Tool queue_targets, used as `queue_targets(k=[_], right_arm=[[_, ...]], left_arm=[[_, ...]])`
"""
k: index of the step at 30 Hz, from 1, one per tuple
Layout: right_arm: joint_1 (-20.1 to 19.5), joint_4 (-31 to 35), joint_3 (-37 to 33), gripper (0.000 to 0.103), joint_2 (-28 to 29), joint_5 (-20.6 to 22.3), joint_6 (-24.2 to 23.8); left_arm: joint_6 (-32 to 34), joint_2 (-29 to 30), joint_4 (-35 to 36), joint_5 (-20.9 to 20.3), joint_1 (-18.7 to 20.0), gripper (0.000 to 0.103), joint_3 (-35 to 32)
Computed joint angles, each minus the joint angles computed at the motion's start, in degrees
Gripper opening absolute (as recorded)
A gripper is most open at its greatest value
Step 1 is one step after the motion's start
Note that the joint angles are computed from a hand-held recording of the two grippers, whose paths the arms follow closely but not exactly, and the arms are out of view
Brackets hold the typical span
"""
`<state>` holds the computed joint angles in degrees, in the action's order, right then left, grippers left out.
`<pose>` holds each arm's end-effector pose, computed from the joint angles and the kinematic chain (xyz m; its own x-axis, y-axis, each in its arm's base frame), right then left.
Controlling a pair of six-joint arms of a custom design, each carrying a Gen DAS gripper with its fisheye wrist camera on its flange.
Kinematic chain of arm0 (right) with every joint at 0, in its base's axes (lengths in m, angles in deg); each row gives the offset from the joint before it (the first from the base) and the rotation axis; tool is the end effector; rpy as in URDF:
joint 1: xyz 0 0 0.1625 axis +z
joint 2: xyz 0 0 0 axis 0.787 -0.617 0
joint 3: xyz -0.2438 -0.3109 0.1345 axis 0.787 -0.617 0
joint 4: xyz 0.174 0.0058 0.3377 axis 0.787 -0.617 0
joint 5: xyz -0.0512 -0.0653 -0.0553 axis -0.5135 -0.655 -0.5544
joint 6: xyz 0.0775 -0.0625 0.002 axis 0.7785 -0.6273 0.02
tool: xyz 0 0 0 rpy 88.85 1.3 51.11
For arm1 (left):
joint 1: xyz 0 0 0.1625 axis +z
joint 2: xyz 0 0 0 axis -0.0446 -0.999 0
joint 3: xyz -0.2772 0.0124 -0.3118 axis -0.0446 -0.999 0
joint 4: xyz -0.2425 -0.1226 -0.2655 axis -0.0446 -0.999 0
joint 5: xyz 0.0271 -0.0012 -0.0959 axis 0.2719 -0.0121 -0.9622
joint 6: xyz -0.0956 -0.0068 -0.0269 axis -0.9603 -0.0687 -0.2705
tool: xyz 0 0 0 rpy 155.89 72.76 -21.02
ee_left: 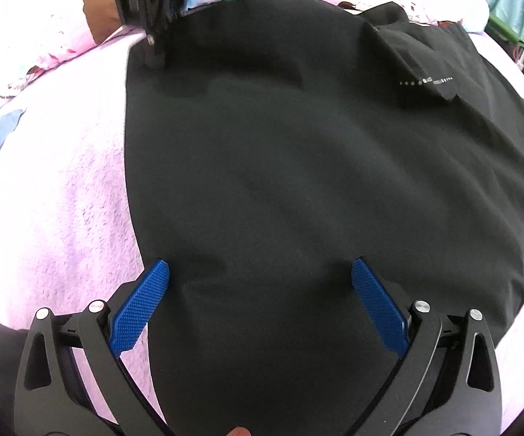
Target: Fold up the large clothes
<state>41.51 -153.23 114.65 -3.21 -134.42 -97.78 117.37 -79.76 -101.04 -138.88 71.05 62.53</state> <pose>0.1159 -0.8458 0.2417 -0.4999 -0.6322 0.5920 -0.5424 0.7614 0.3550 -0.1077 -0.7916 0.1383 -0.4869 0.6491 -0.5845 0.7396 0.6624 0.1195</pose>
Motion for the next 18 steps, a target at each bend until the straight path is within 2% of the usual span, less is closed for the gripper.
queue_targets(k=[4,6,8,9,10,12,13,14,16,18], right_arm=[[-0.12,-5.91,1.23,0.005,1.92,-4.89,0.58],[0.32,-11.93,1.54,0.006,2.63,-6.55,-1.17],[0.86,-16.39,-0.97,0.006,3.93,-6.86,-3.27],[1.17,-16.27,-4.9,0.006,5.28,-6.26,-3.75],[1.4,-15.04,-7.59,0.011,5.95,-5.56,-4.01],[1.67,-12.64,-9.11,0.047,4.61,-1.81,-4.58],[1.53,-10.69,-6.92,0.078,1.38,2.1,-5.05],[1.33,-9.86,-4.35,0.084,-1.32,4.37,-6.31],[0.55,-1.25,-3.65,0.084,-4.88,5.94,-6.82],[-0.26,4.39,-3.51,0.084,-6.53,1.98,-8.35]], left_arm=[[1.85,-0.56,-1.62,-1.83,1.0,0.097,0.56],[1.45,-0.69,-1.0,-2.82,1.4,0.097,0.41],[1.07,-1.11,-1.44,-2.93,1.5,0.097,1.67],[1.05,-1.12,-1.76,-2.81,1.47,0.097,2.01],[1.06,-1.23,-1.79,-2.68,1.5,0.097,2.12],[0.24,-1.54,-0.27,-2.23,1.21,0.097,1.75],[-0.05,-1.58,0.85,-1.94,1.16,0.097,1.16],[-0.36,-1.2,2.22,-1.79,1.06,0.097,-0.28],[-1.5,-1.54,3.92,-2.32,0.91,0.097,-0.72],[-2.34,-0.88,6.16,-4.54,0.94,0.097,-3.56]])
